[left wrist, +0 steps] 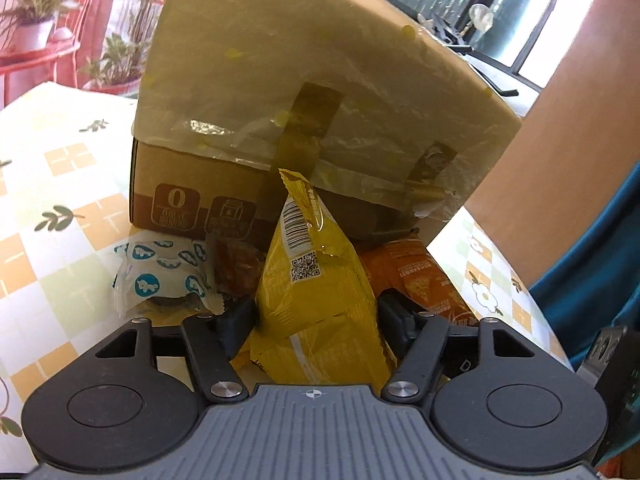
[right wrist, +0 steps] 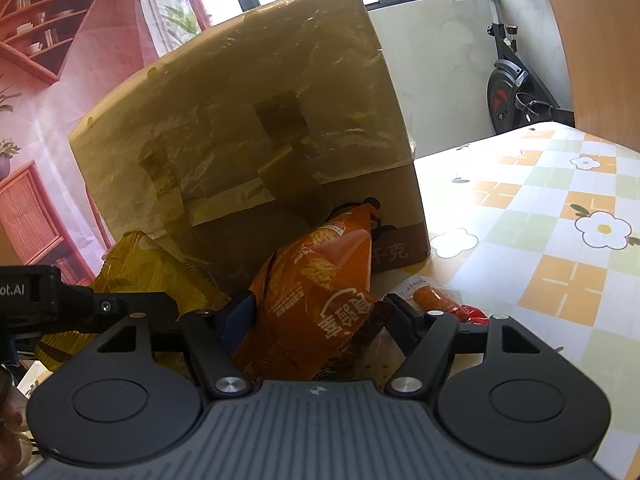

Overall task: Organize snacks
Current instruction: 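Grasp the orange chip bag with the right gripper while the left grasps the yellow chip bag, then lift both chip bags and carry them over the box opening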

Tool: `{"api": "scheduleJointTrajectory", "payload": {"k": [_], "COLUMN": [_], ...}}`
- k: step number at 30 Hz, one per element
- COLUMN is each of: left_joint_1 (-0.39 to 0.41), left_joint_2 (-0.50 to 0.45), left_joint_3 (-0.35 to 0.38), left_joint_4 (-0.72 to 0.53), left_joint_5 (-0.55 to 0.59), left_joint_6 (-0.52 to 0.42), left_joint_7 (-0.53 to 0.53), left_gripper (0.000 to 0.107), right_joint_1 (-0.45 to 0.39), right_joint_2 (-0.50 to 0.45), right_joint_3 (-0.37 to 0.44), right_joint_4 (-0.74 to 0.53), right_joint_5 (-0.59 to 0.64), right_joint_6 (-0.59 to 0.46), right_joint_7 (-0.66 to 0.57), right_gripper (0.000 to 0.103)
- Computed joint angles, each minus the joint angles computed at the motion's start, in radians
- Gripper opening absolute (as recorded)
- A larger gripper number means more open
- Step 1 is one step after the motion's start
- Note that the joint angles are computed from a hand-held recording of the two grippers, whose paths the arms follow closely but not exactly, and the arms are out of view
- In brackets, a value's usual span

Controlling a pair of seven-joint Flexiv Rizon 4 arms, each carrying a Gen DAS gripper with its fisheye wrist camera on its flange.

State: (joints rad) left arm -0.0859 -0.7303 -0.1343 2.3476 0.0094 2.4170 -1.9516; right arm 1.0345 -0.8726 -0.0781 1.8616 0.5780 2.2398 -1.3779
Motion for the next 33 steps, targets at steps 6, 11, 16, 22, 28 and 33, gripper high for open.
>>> {"api": "scheduleJointTrajectory", "payload": {"k": [6,11,16,22,28,33], "left_joint_1": [-0.017,-0.036,-0.046,-0.041,-0.035,-0.035], "left_joint_2": [0.0,-0.001,-0.001,-0.003,0.012,0.021], "left_joint_3": [0.013,0.023,0.026,0.021,0.021,0.023], "left_joint_4": [0.009,0.018,0.02,0.023,0.033,0.051], "left_joint_5": [-0.017,-0.04,-0.056,-0.052,-0.027,-0.026], "left_joint_6": [0.022,0.036,0.041,0.049,0.051,0.083], "left_joint_7": [0.007,0.018,0.025,0.022,0.031,0.026], "left_gripper": [0.064,0.065,0.065,0.064,0.061,0.061], "right_joint_1": [-0.005,-0.018,-0.029,-0.043,-0.05,0.004], "right_joint_2": [-0.004,-0.005,-0.005,-0.005,0.006,0.024], "right_joint_3": [0.01,0.025,0.036,0.049,0.057,0.017], "right_joint_4": [0.002,0.001,0.001,0.002,0.015,0.022], "right_joint_5": [-0.015,-0.024,-0.03,-0.045,-0.059,0.002], "right_joint_6": [0.02,0.027,0.029,0.032,0.034,0.039], "right_joint_7": [-0.014,-0.017,-0.013,0.0,0.01,-0.032], "right_gripper": [0.064,0.064,0.064,0.064,0.06,0.059]}}
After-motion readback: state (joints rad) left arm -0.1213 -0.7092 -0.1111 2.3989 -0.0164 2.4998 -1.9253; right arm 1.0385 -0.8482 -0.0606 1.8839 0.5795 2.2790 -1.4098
